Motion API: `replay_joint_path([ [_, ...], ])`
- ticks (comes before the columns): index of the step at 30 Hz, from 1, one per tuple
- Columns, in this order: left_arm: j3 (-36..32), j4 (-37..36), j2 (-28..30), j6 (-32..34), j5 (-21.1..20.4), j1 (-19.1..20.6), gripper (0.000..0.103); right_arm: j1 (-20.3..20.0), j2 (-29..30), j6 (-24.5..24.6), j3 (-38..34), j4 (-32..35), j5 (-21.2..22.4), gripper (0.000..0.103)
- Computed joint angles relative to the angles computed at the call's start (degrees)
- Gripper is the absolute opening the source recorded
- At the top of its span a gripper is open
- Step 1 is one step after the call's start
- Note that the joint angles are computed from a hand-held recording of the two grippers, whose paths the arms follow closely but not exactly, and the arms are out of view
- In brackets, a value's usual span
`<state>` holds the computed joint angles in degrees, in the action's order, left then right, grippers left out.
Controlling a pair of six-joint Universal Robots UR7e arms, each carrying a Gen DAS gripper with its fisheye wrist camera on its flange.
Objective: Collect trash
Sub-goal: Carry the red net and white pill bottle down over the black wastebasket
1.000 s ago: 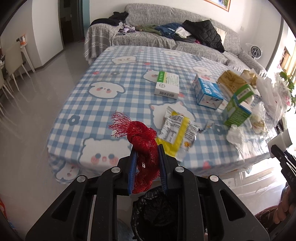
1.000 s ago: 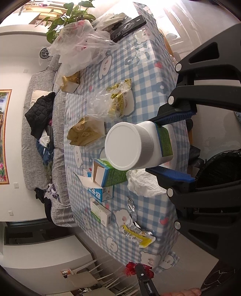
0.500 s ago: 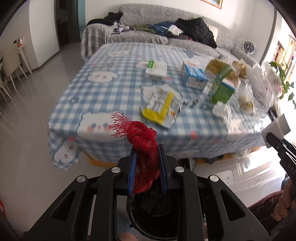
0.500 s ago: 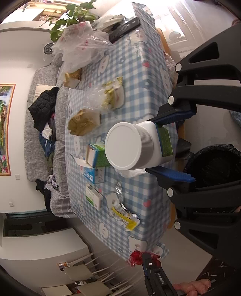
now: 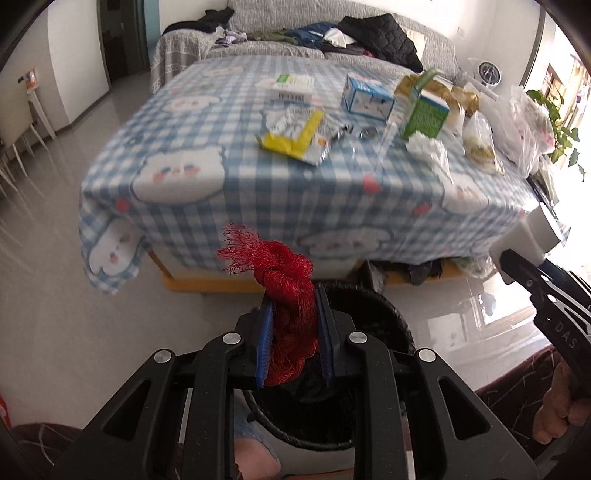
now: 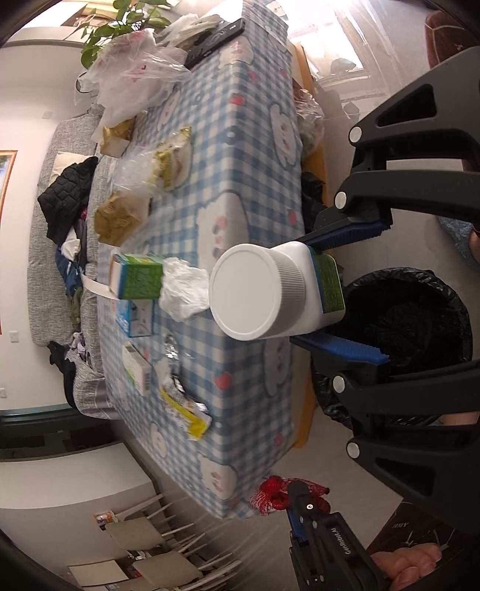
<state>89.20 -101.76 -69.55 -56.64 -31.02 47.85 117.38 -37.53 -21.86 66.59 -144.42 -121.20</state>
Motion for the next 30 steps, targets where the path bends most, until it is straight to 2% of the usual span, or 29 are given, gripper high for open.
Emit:
replay_joint_path([
  [12, 4.67, 2.05, -2.00, -5.88, -0.15, -1.52, 0.020, 0.31, -1.65, 0.08, 5.78, -2.48, -1.33, 0.042],
  [22, 8.35, -1.02, -2.84, -6.33, -0.38, -0.72, 0.021, 0.16, -1.98, -0.32, 8.78, -3.42, -1.24, 0.042],
  [30, 8.84, -2.72, -1.15, -4.99, -1.22, 1.45, 0.021, -0.88, -0.54, -0.87, 9.79, -4.37, -2.24, 0.042],
])
